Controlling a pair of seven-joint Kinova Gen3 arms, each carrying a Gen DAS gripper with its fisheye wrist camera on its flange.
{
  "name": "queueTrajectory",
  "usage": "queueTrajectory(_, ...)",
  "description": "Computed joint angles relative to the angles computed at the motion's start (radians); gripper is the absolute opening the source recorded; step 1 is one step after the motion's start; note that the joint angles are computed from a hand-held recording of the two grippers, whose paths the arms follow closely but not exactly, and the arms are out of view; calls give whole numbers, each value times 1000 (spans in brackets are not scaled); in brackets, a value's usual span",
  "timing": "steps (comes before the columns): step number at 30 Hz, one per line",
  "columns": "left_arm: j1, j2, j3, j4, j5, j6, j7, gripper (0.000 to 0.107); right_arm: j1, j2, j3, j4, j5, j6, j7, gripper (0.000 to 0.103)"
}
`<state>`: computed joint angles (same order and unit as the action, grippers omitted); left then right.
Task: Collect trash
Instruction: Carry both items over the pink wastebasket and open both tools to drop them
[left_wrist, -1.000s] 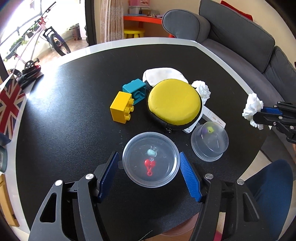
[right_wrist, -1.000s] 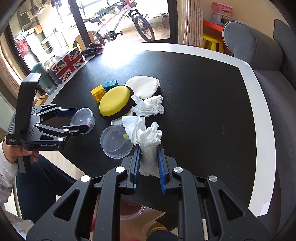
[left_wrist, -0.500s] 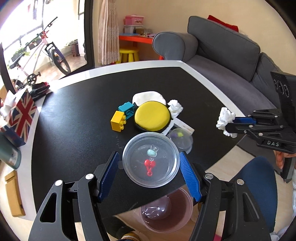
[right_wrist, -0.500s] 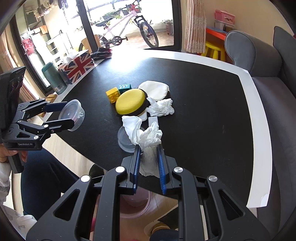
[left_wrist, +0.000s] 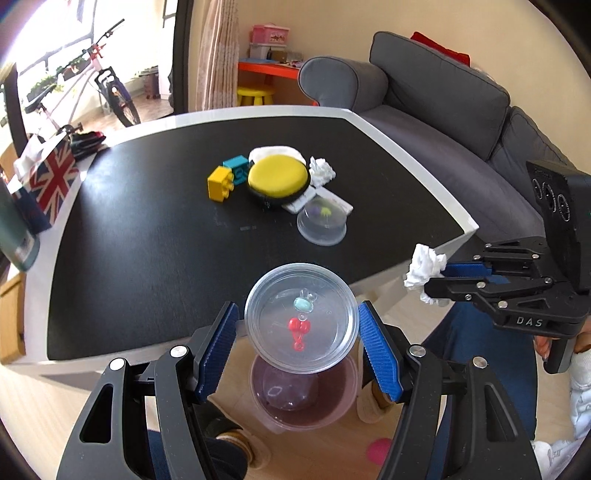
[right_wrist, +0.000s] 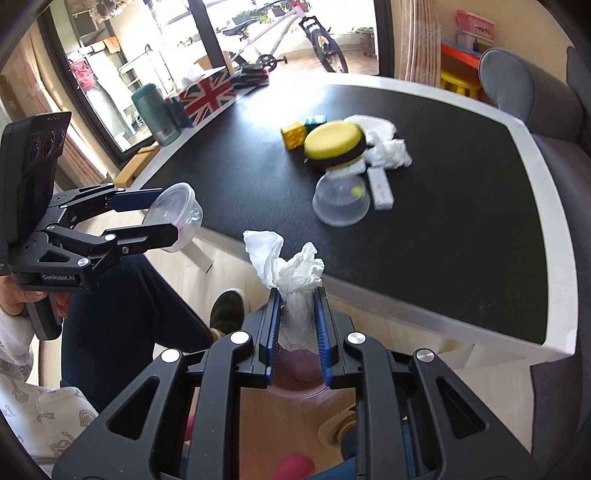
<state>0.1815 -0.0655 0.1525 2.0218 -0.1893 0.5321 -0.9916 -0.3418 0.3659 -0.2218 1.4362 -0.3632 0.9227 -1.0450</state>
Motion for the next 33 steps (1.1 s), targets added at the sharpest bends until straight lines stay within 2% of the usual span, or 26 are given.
queueTrajectory(7,11,-19,17,48,2,-14,34,65,-1,18,-16,57,-22,-3,22,19)
queueTrajectory(9,11,-23,18,52,3,-13,35,65,-2,23,-19,57,-25,2,31,25)
queueTrajectory(10,10,-25,19,53,1,-12,35,65,-8,26,-16,52,-21,6,26,39)
queueTrajectory(11,9,-27,20,53,-1,-11,38,65,-11,28,-14,50,-19,5,23,48)
queueTrajectory(12,8,-28,21,54,-3,-11,40,65,-12,25,-13,51,-20,-3,21,65)
queueTrajectory(13,8,-28,22,53,-4,-11,41,65,-8,21,-15,56,-27,-9,24,74)
queueTrajectory(14,7,-28,21,52,-4,-12,39,65,-4,18,-17,58,-34,-14,26,75)
queueTrajectory(17,9,-24,18,49,5,-12,24,65,-10,10,-7,56,-23,-24,4,89)
queueTrajectory(21,13,-12,13,42,24,-13,-1,65,-9,-2,0,58,-14,-37,-14,96)
queueTrajectory(28,26,11,9,27,46,-8,-34,65,-15,-13,14,59,22,-57,-76,97)
queueTrajectory(33,35,29,3,15,63,-5,-58,65,6,-32,13,77,16,-89,-73,98)
